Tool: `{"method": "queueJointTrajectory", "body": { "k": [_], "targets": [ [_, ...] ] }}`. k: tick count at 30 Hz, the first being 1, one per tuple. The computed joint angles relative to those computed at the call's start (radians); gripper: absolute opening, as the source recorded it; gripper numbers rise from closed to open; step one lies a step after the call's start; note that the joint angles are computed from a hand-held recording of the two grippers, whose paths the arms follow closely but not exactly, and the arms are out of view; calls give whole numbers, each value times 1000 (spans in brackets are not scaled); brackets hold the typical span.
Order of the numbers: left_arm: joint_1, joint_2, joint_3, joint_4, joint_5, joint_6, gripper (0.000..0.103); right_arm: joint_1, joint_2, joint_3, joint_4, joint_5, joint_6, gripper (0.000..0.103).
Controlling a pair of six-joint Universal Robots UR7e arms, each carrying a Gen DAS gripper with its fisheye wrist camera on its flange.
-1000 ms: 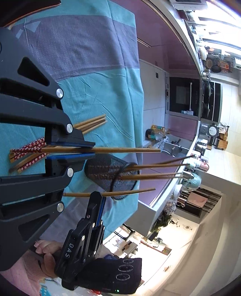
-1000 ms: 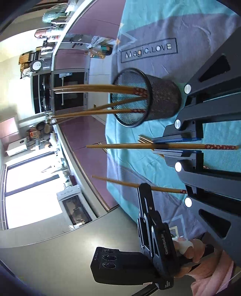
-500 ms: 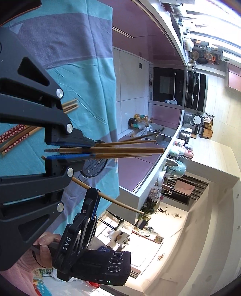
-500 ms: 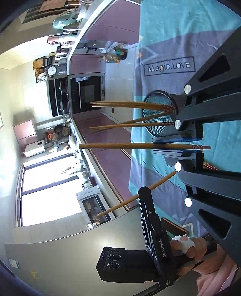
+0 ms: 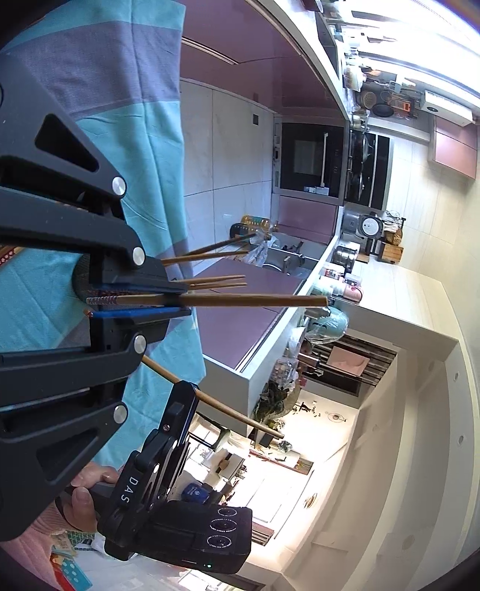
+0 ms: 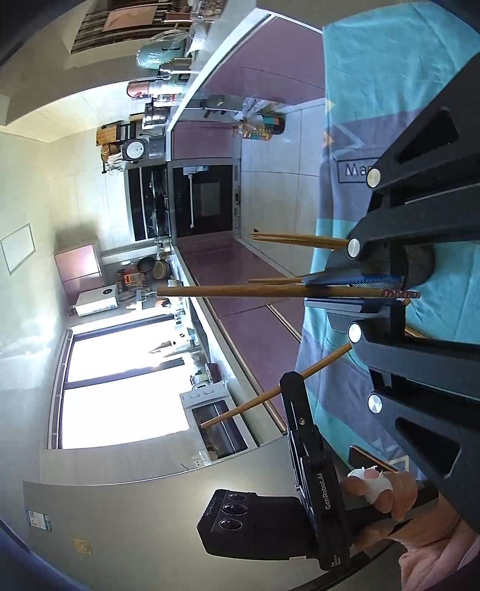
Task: Organize utensils
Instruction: 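Lower the held chopstick into the mesh cup with the left tool while the right tool lowers its own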
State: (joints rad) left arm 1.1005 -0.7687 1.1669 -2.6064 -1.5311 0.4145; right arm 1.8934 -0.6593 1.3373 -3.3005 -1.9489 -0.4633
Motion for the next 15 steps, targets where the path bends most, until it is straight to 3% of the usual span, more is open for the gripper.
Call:
{"method": "queueJointTrajectory", "body": {
  "k": [7,15],
  "targets": [
    [-17,26,-47,-8,3,8,7,0,12,-38,3,4,-23,5],
    [-33,63,-82,19,64,16,7,-11,37,-84,14,14,-29,5]
  ]
}}
